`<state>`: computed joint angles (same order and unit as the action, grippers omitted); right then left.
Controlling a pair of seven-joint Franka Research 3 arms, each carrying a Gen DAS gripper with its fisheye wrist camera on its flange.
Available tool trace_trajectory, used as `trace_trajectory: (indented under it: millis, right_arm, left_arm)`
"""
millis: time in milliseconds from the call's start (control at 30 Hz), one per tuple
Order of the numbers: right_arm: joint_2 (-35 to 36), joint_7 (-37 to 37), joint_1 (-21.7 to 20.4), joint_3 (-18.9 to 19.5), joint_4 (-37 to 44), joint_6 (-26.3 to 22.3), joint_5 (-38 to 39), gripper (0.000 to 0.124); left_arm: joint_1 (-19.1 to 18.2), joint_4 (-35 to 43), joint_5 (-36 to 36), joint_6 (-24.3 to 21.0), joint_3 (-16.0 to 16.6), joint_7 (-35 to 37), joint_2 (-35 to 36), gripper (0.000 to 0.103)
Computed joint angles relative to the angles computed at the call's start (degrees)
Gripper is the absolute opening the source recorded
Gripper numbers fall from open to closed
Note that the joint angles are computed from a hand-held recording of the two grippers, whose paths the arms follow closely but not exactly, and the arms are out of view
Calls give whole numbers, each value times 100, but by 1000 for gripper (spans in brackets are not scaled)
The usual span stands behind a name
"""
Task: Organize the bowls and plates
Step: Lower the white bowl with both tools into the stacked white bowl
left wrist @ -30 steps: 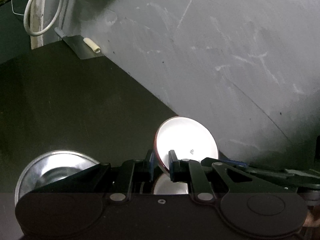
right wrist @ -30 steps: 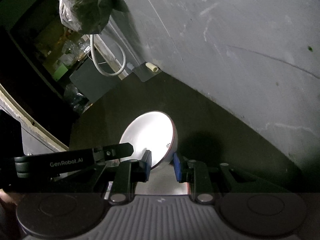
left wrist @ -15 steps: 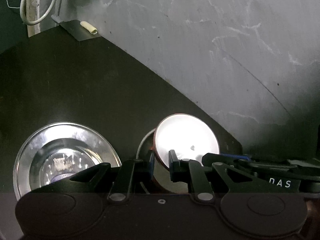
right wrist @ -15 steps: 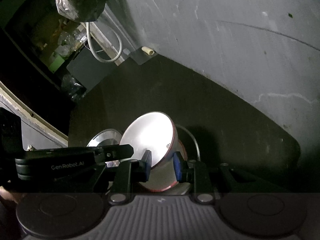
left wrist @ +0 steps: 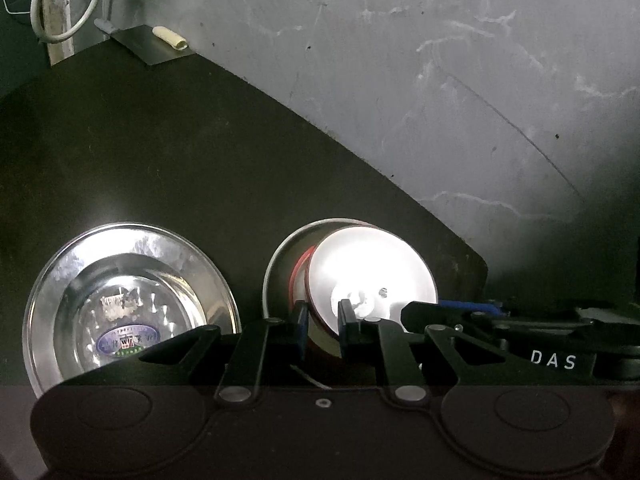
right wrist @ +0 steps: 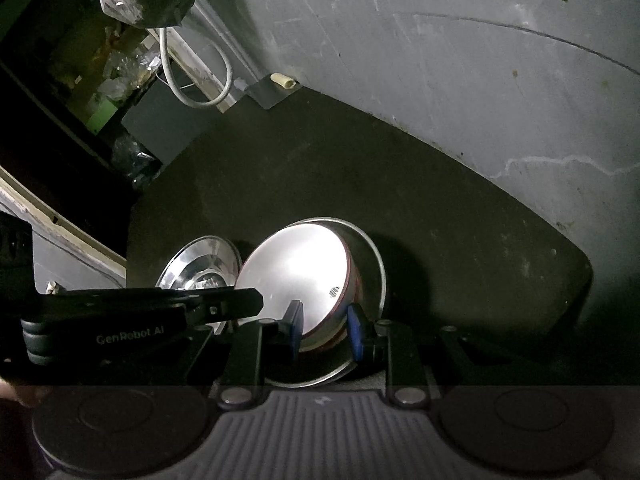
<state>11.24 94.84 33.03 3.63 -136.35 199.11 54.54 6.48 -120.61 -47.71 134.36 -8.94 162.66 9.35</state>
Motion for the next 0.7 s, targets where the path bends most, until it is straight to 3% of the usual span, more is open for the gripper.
trace_trajectory:
  millis: [700]
  right_arm:
    - [108, 34, 82, -90, 92, -30, -44, 27]
  left_arm:
    - [-6, -82, 45, 177, -34, -83, 1, 17]
